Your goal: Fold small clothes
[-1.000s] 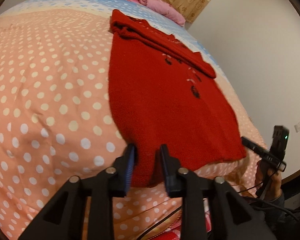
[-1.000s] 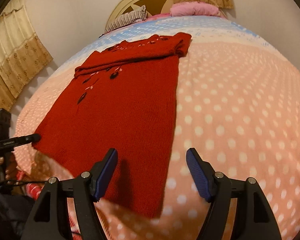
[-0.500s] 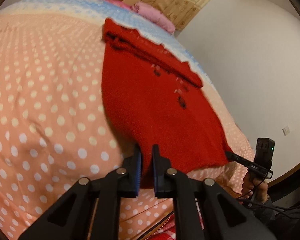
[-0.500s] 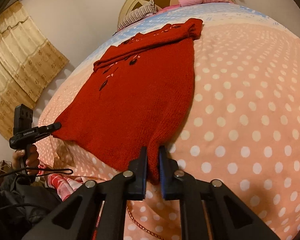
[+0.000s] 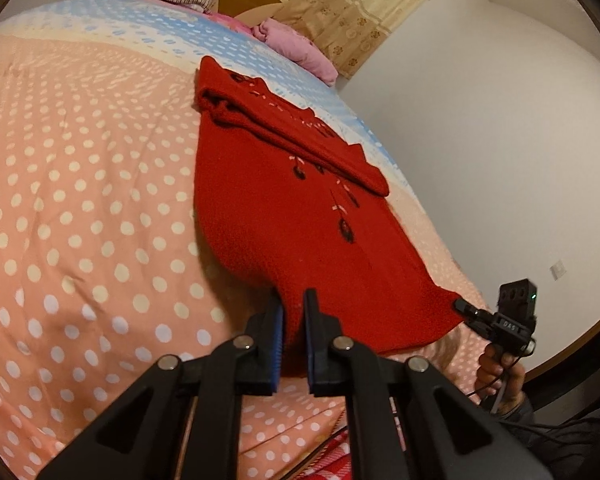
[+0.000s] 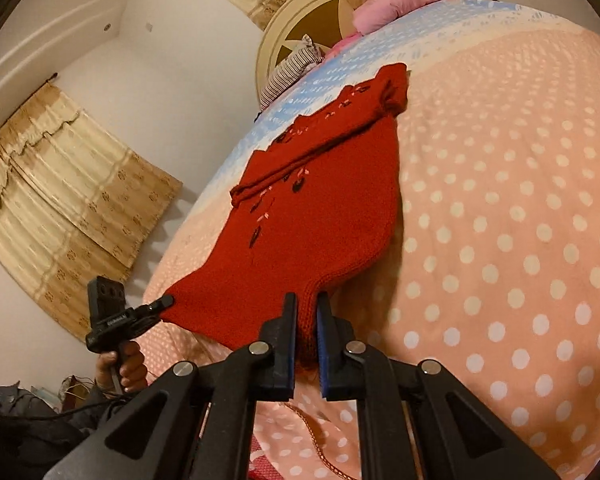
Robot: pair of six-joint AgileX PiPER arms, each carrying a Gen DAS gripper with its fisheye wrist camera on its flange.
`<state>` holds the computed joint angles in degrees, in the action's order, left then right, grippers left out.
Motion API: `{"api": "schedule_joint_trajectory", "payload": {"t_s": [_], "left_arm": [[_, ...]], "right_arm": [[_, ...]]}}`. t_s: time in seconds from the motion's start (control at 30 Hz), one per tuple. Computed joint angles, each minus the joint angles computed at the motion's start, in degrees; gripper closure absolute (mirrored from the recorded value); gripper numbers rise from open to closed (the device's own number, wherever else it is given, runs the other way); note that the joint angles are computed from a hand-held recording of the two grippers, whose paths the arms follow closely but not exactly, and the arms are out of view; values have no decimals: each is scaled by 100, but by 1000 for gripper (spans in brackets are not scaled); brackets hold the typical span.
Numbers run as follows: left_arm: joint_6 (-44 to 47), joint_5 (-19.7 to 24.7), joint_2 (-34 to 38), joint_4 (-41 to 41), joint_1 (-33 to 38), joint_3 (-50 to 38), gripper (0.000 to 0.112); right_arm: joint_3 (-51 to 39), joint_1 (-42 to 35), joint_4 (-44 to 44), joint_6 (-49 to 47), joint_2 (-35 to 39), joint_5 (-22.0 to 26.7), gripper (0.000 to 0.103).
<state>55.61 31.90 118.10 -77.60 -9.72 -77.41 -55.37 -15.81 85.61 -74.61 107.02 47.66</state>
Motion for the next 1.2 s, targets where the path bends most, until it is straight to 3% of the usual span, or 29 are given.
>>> {"api": "schedule_joint_trajectory", "payload": {"t_s": [0.1, 0.2, 0.4, 0.57, 0.83, 1.03, 1.2], "left_arm": [[-99, 25, 62, 94, -14, -39, 103], [51, 84, 46, -81, 27, -3, 103], [144, 143, -53, -135, 138, -169, 103], [-92, 293, 150, -117, 203, -797, 104], [-851, 737, 973, -97, 343, -2256, 104], [-1886, 747, 1583, 687, 360, -3597, 104], [-2999, 1002, 2269, 1536, 367, -5199, 104]], "right_arm": [[-51, 152, -452, 354, -31, -502, 95], [-80, 86, -476, 427, 202, -383, 95], [-127, -308, 39, 119, 249, 511, 95], [-619, -361, 130, 497, 262, 691, 95], [-2088, -160, -83, 1471, 632, 486, 95], [-3501, 26, -574, 2447, 1145, 220, 95], [-4755, 128, -1096, 3279, 1641, 156, 95]]}}
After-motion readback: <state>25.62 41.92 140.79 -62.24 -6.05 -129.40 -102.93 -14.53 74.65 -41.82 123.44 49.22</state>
